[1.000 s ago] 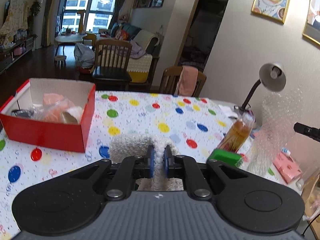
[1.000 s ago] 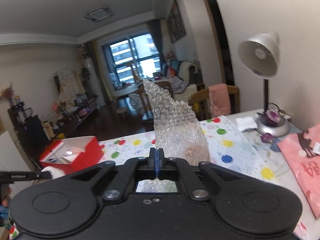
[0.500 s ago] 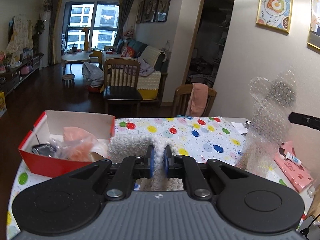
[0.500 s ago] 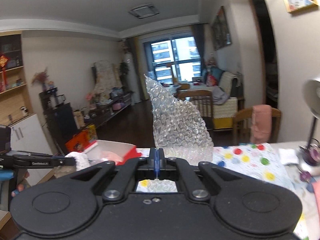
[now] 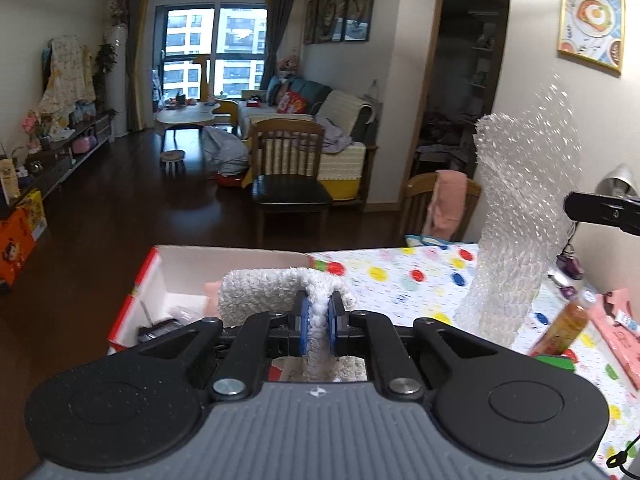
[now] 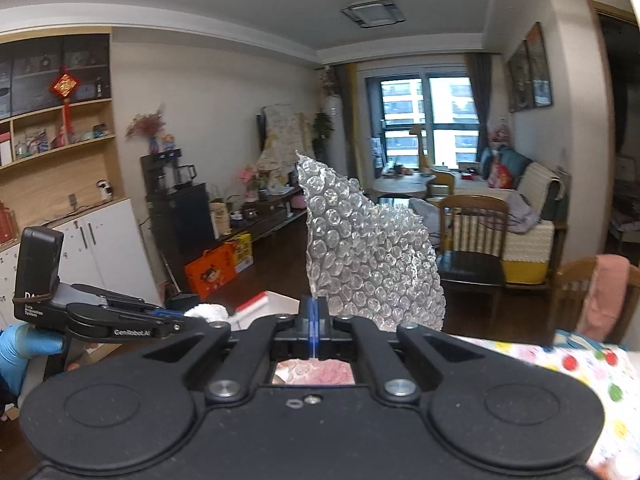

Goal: Organize soft objects
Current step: 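Lift and carry the towel and bubble wrap over the red box with both grippers, then lower the towel and bubble wrap into the box and open both grippers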

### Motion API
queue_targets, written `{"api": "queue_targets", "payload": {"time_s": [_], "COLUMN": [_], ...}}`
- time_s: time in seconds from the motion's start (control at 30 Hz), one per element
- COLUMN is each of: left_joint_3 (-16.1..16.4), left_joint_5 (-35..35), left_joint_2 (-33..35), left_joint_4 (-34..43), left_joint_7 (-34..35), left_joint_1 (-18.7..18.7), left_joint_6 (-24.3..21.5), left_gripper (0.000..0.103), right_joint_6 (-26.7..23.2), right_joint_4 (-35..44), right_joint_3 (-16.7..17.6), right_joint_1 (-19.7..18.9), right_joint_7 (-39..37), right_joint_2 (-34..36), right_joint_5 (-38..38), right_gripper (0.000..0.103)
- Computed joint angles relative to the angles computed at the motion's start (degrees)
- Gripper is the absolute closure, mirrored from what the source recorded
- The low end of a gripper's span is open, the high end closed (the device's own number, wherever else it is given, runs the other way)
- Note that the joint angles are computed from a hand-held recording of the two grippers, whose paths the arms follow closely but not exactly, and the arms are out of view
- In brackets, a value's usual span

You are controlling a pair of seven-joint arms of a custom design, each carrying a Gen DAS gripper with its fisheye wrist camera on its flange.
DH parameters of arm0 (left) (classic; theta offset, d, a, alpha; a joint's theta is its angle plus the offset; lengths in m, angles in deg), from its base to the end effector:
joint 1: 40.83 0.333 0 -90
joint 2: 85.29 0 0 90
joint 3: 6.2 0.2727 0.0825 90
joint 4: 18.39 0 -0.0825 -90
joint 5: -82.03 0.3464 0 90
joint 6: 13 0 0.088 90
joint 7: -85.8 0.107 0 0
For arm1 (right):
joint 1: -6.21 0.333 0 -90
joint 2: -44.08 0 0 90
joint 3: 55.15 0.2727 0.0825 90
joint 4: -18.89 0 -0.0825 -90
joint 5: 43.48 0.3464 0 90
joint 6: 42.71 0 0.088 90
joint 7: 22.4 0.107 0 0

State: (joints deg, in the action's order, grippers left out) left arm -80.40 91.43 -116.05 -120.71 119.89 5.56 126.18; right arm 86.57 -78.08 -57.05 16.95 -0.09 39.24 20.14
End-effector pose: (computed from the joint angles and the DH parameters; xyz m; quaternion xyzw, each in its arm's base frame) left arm 0.4050 -0.3742 0.6250 -0.6874 0.5472 -0.3437 0.3315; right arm 0.5337 0.1067 0.6642 -0.7774 0.2798 -0.1278 0.5487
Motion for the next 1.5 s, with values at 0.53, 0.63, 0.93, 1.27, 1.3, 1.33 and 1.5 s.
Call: {"api": "queue_targets", "payload": {"time_s": [0.53,0.63,0.93,1.27,1.3,1.33,1.5], "left_joint_3": [9.42,9.18,10.45,16.89,17.85,18.59,22.22], "left_joint_5": [14.92,18.97,30.08,32.42,31.11,30.85,29.91], "left_joint_2": [10.2,13.38,23.47,29.66,29.22,29.53,30.94], "left_joint_4": [-3.8,-4.03,-5.54,-8.09,-8.92,-9.14,-9.86], "left_joint_7": [2.89,2.25,-2.85,-4.54,-3.89,-3.74,-2.52], "left_joint_1": [-2.94,-2.21,-2.86,-8.13,-8.68,-9.33,-12.57], "left_joint_6": [2.25,3.31,6.29,9.14,9.82,9.94,9.72], "left_gripper": [0.093,0.093,0.093,0.093,0.093,0.093,0.093], "right_joint_6": [10.26,13.62,20.55,20.14,19.78,19.6,17.32], "right_joint_4": [13.82,15.0,17.85,18.97,18.54,18.8,17.82], "right_joint_3": [9.16,10.7,13.33,14.15,14.23,14.64,14.51], "right_joint_1": [4.96,5.83,8.53,10.69,10.73,10.67,11.45], "right_joint_7": [6.7,8.18,20.55,32.33,32.98,32.95,35.45], "right_joint_2": [12.92,15.28,22.45,26.92,26.91,27.46,27.87], "right_joint_5": [-9.22,-12.48,-29.62,-45.5,-46.46,-46.93,-50.94], "right_gripper": [0.103,0.103,0.103,0.103,0.103,0.103,0.103]}}
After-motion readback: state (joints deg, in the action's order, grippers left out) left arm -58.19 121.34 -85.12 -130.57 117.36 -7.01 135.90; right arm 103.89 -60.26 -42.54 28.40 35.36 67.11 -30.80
